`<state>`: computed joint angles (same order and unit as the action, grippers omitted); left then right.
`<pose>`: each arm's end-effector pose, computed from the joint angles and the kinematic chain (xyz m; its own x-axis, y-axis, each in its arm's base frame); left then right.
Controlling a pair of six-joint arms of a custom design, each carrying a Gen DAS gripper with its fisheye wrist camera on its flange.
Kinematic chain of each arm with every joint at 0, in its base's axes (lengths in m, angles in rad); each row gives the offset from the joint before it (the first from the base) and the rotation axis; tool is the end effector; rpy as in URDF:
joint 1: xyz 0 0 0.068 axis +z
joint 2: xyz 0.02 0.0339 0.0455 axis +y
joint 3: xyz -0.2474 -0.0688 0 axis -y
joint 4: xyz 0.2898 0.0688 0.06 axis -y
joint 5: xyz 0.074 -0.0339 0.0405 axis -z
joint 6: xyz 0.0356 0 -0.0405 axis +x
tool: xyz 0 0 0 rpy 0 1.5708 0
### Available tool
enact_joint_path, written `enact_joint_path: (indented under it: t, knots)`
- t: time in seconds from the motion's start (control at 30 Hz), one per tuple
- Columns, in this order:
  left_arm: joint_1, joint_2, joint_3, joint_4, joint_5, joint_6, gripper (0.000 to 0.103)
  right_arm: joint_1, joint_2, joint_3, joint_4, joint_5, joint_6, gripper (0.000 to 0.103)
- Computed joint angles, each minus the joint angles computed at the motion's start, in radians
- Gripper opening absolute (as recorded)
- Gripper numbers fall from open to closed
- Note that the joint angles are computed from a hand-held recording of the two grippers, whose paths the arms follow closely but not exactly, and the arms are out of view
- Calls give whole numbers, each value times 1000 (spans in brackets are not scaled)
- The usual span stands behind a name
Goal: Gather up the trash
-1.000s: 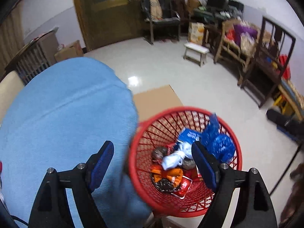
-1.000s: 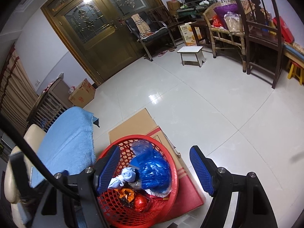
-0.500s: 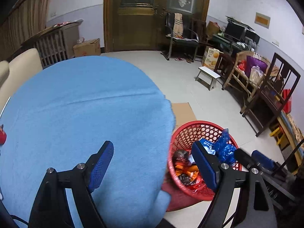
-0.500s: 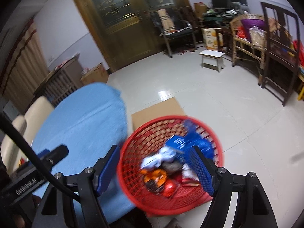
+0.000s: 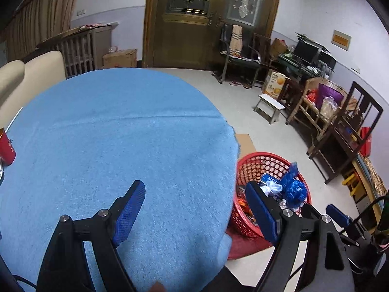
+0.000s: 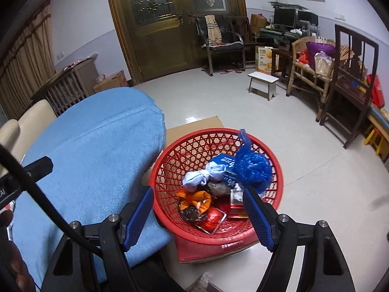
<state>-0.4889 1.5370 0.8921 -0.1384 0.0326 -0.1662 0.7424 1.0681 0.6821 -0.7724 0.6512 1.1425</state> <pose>0.3146 -0.1687 0.1572 -0.6954 0.1827 -0.6950 0.3800 0.9143 -0.1399 0.1862 0.1415 0.1830 -0.6067 0.4253 -0.6716 0.4651 0.8751 0.1340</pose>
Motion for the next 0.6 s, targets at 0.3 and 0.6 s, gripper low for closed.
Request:
enact_joint_path:
  t: [0.3, 0.6]
  knots:
    - [-23, -47, -48, -10, -38, 29, 85, 44, 3, 8, -15, 29, 39, 79]
    - [-36, -70, -68, -33, -83, 37, 88, 57, 1, 4, -10, 46, 63, 81]
